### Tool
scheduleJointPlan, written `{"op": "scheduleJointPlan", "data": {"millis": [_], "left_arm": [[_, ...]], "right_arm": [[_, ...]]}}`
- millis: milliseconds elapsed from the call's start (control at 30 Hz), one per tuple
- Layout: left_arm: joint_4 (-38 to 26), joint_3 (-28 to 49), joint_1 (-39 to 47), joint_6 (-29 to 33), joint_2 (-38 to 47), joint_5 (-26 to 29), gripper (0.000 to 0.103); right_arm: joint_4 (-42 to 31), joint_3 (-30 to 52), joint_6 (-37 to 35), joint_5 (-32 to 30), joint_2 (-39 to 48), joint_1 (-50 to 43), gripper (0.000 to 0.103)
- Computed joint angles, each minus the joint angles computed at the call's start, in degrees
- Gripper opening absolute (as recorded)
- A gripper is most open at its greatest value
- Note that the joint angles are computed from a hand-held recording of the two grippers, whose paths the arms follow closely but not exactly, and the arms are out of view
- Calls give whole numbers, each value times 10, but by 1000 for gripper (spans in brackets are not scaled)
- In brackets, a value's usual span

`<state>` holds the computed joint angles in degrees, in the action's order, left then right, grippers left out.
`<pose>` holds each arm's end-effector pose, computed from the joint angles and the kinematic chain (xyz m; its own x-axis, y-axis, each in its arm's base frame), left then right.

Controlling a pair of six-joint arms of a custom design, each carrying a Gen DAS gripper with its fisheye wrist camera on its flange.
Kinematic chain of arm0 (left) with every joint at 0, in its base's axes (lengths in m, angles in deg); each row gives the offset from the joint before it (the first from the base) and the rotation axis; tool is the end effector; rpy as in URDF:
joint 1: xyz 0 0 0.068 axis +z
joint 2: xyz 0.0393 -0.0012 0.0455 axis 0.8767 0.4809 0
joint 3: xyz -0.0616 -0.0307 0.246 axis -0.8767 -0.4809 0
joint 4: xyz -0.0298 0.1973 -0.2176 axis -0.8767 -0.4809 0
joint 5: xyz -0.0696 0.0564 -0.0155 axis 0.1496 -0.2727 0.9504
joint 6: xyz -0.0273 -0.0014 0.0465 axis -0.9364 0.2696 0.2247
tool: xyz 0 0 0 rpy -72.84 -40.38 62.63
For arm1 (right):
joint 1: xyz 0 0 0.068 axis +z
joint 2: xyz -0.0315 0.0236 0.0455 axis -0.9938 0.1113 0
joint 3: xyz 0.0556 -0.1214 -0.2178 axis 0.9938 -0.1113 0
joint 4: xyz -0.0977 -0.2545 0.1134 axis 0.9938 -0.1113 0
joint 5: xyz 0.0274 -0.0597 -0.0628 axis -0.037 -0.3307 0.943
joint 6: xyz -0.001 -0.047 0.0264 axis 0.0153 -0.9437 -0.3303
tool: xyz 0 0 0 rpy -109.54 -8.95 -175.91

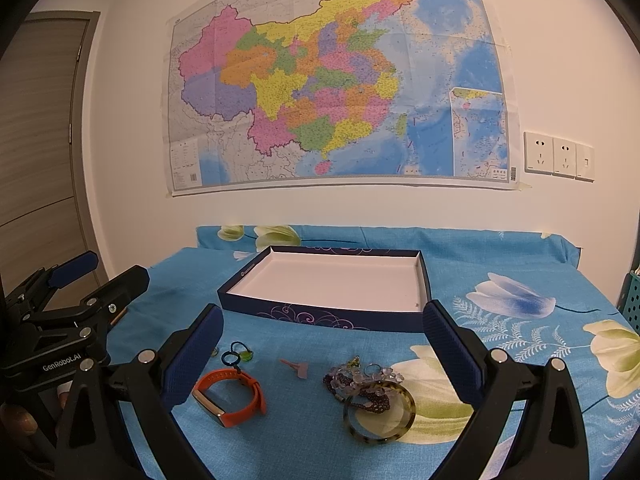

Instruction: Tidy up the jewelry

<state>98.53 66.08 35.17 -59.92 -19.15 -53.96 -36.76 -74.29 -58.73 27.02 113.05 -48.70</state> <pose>0.2216 -0.1014 0.1132 -0.2170 0.1284 -0.9677 0.2828 0.9571 0.0636 0.1799 0.1014 0.1147 -0.3424 0.0964 -0.9346 0.0577 0.9950 0.0814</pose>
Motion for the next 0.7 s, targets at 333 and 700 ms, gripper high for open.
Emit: {"op": "scheduleJointPlan", "data": {"millis": [333,700], "left_arm": [[4,0,1,0,3,1,97],[2,1,-7,-2,2,-5,97]], "right_arm": [[2,6,2,3,9,5,96],[17,14,3,0,32,4,96]]}}
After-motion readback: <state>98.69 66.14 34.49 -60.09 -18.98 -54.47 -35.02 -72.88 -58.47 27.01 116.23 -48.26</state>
